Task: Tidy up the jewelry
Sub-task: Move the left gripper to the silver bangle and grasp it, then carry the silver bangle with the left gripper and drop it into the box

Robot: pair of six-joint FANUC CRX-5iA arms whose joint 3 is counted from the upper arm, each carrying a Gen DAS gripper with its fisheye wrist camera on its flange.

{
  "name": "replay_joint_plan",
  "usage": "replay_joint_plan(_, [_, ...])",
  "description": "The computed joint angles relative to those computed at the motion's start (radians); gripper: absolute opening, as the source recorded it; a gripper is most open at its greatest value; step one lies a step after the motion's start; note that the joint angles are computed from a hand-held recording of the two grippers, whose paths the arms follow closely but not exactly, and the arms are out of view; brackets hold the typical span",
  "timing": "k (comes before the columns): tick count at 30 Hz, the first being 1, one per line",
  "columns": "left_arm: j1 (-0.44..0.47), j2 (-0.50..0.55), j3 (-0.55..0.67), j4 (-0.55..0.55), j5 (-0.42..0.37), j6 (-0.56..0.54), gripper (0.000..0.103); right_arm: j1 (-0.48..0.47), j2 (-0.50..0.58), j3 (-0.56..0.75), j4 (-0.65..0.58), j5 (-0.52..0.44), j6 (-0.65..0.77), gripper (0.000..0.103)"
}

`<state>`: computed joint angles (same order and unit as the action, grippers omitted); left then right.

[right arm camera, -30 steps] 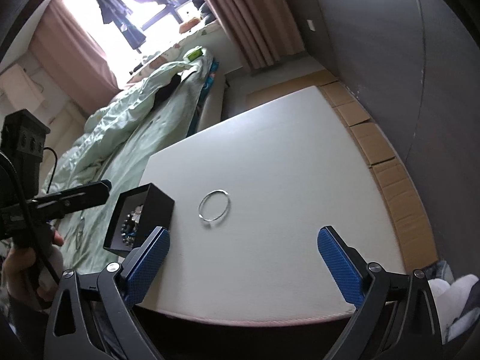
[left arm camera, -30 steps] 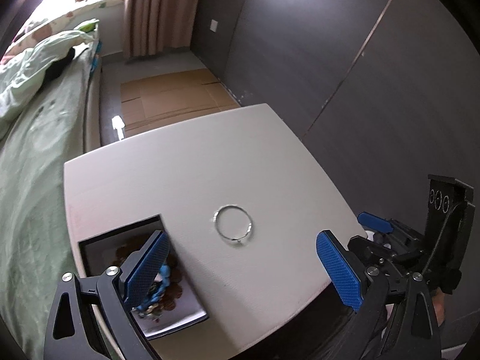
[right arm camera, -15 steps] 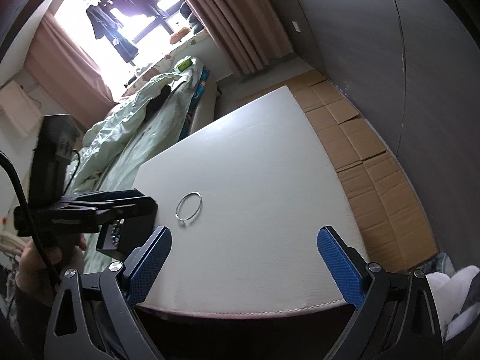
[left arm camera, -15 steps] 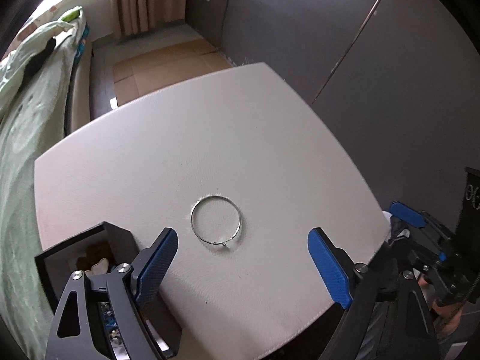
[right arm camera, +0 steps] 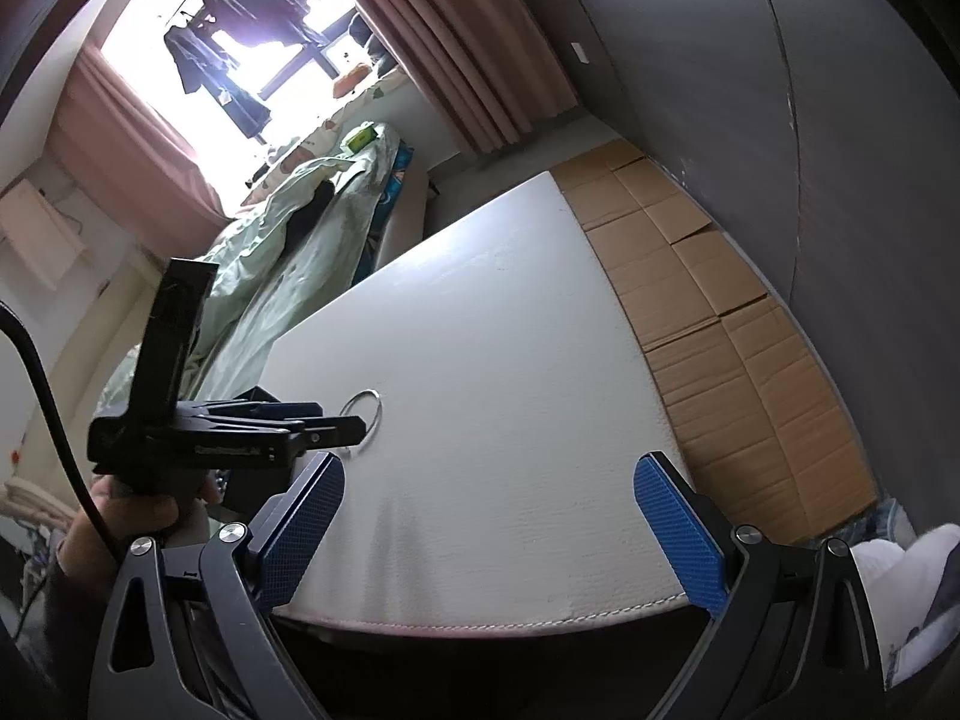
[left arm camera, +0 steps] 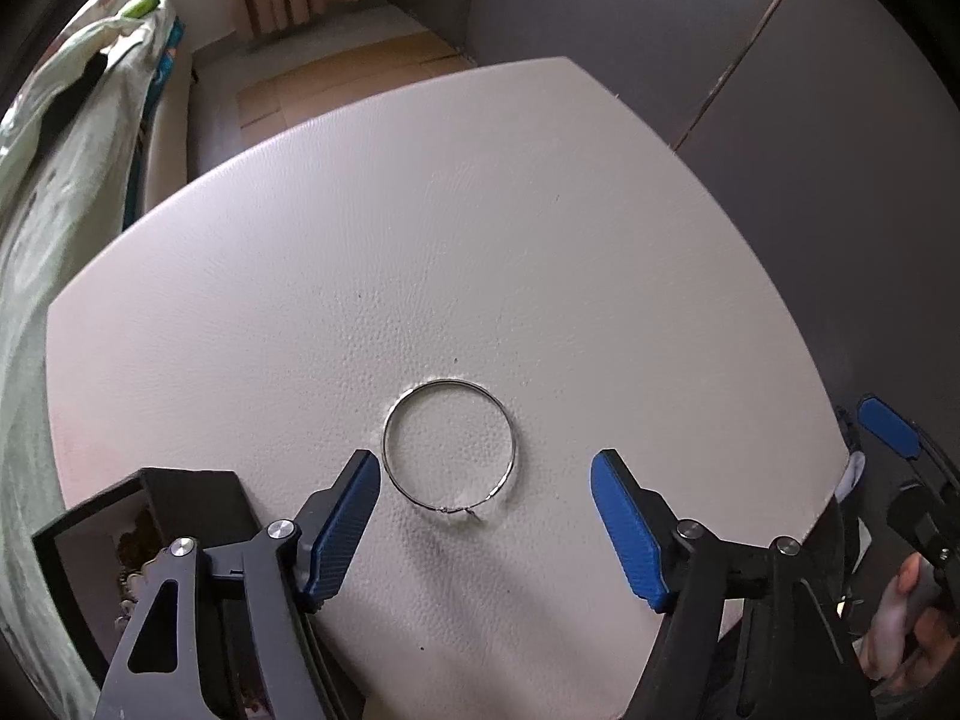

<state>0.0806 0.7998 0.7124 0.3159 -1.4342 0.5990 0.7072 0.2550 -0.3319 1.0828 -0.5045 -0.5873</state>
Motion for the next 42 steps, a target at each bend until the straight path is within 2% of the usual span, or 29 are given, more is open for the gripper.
replay_joint_plan(3, [-0.006,0.013,0.014,-0.026,-0.004,0.014,0.068,-0.008,-0.002,-0.011,0.020,0.017,-0.025,0.099])
replay_joint_plan(8, [-0.015,-0.010,-0.023,-0.038,0.041,-0.003,0.067,-0.012,0.000,-0.014,0.021,0.021,-0.038,0.099])
replay_joint_plan(11, [-0.022,-0.037,-0.057,-0.068,0.093,-0.007,0.052,-0.015,0.000,-0.017,0.017,0.026,-0.043,0.099])
replay_joint_plan(12, [-0.025,-0.034,-0.050,-0.069,0.087,0.001,0.050,-0.015,0.001,-0.016,0.014,0.027,-0.042,0.099])
replay_joint_plan(14, [-0.020,-0.012,-0.016,-0.058,0.051,0.011,0.050,-0.012,0.001,-0.016,0.011,0.024,-0.042,0.099])
replay_joint_plan(23, [-0.003,-0.026,-0.015,-0.013,0.037,-0.007,0.050,-0.001,-0.001,-0.008,0.001,0.008,-0.028,0.099])
replay_joint_plan(31, [0.030,-0.030,0.018,0.050,-0.006,-0.020,0.050,0.008,0.006,0.018,-0.013,0.000,0.014,0.099])
replay_joint_plan(42, [0.121,-0.100,-0.030,0.137,0.011,-0.076,0.050,0.030,0.035,0.079,-0.026,0.001,0.083,0.099])
